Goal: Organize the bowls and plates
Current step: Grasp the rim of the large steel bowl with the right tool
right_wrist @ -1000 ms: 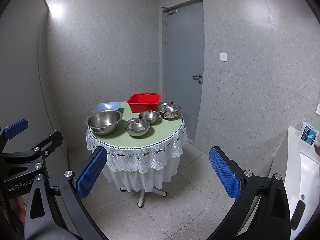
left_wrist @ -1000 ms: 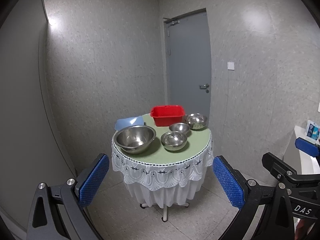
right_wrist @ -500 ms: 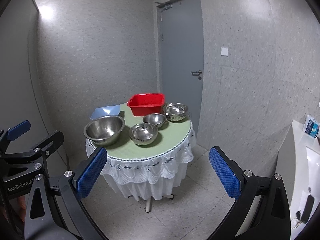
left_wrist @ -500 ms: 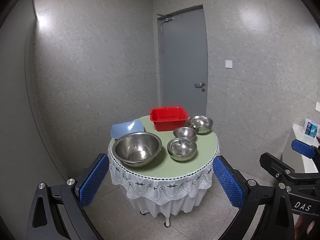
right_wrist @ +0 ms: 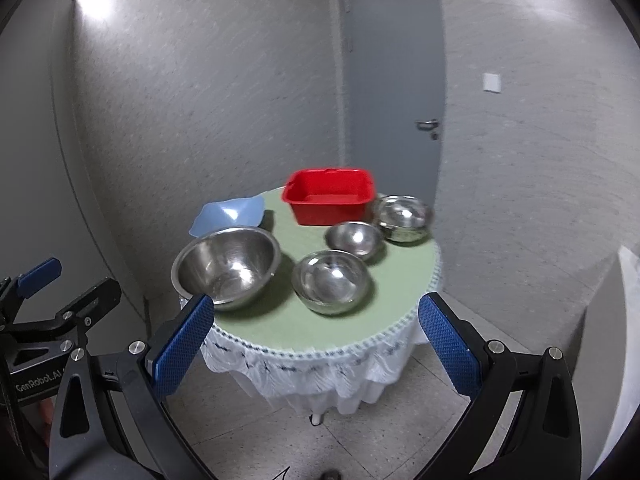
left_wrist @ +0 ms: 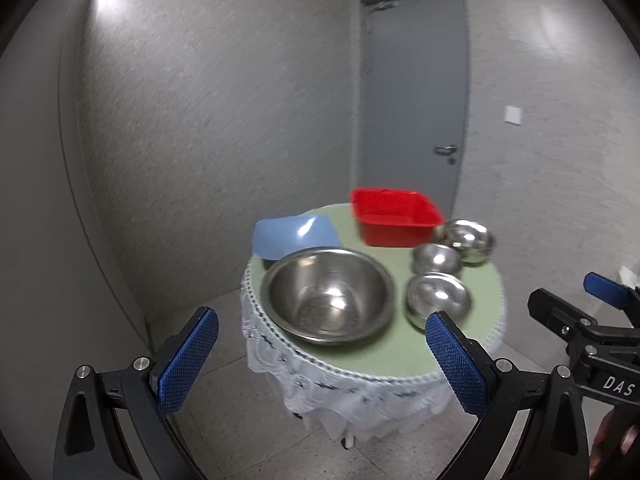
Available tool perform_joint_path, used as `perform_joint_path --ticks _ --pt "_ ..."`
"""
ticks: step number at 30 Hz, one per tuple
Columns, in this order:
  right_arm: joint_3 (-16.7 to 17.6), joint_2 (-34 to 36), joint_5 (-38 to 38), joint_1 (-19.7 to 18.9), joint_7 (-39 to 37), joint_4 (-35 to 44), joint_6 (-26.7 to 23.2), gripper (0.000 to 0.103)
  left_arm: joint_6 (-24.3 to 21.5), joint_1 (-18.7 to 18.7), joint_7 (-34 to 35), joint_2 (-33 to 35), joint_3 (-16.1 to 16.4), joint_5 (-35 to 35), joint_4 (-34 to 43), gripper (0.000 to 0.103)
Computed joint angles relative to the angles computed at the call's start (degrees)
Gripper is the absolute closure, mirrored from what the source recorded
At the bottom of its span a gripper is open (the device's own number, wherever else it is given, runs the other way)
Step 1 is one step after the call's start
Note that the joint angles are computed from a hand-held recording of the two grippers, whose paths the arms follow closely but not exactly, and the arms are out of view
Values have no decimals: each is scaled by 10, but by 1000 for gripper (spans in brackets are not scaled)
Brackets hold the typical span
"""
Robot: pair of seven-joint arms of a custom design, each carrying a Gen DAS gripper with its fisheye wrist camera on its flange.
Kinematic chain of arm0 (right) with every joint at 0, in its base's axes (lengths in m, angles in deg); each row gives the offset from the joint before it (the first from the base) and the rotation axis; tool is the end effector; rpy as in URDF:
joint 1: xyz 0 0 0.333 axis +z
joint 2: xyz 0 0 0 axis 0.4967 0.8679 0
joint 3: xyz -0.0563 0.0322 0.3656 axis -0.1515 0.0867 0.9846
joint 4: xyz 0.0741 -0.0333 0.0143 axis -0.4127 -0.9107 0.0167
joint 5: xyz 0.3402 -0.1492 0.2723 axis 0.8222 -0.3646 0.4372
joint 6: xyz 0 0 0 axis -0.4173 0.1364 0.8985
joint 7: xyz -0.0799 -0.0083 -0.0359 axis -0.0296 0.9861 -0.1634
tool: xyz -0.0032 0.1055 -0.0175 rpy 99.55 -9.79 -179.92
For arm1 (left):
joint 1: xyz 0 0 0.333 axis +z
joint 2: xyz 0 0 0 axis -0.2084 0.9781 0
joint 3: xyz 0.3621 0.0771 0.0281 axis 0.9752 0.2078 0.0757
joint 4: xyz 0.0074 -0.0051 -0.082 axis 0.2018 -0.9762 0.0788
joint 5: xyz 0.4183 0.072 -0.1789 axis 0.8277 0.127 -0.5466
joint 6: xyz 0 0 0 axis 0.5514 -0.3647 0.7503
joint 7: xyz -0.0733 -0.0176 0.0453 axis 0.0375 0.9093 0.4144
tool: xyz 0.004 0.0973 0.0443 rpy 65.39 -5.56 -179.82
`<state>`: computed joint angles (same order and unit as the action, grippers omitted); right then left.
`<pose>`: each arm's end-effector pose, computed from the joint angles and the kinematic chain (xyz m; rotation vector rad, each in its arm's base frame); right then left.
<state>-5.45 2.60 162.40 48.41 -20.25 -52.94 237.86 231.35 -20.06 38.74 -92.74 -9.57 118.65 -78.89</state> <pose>0.5712 0.1128 0.5201 -1.7972 1.2254 -0.6446 0.5713 -0.2519 0.5962 -1.7753 1.3461 -0.7780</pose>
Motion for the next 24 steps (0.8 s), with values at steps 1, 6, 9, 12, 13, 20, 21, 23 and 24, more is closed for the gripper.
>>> perform_joint_path --ticks 1,6,9,12,13,20,21,23,24 --pt "1 21 -7 0 1 20 -8 0 -5 2 0 16 1 -3 14 1" --pt "22 135 -123 -23 75 129 -56 0 -30 2 35 108 30 -28 107 1" --pt "22 202 -235 -29 158 200 -98 0 -36 -2 74 163 50 -63 165 1" --pt "25 256 -311 -33 199 265 -138 0 -43 -10 98 223 70 -92 227 1" --pt "24 280 -339 -33 214 294 -157 0 -42 -10 107 239 77 -107 243 1" --pt "23 401 -489 -30 308 448 -266 0 -63 -3 200 351 102 -221 360 2" --pt "26 415 -502 -32 318 464 -272 0 -64 0 216 365 103 -237 374 4" --pt "31 440 -527 -36 338 498 -292 5 -60 7 245 387 105 -266 396 9" --pt "35 453 -538 -38 347 516 -305 7 -60 11 262 397 103 -283 405 16"
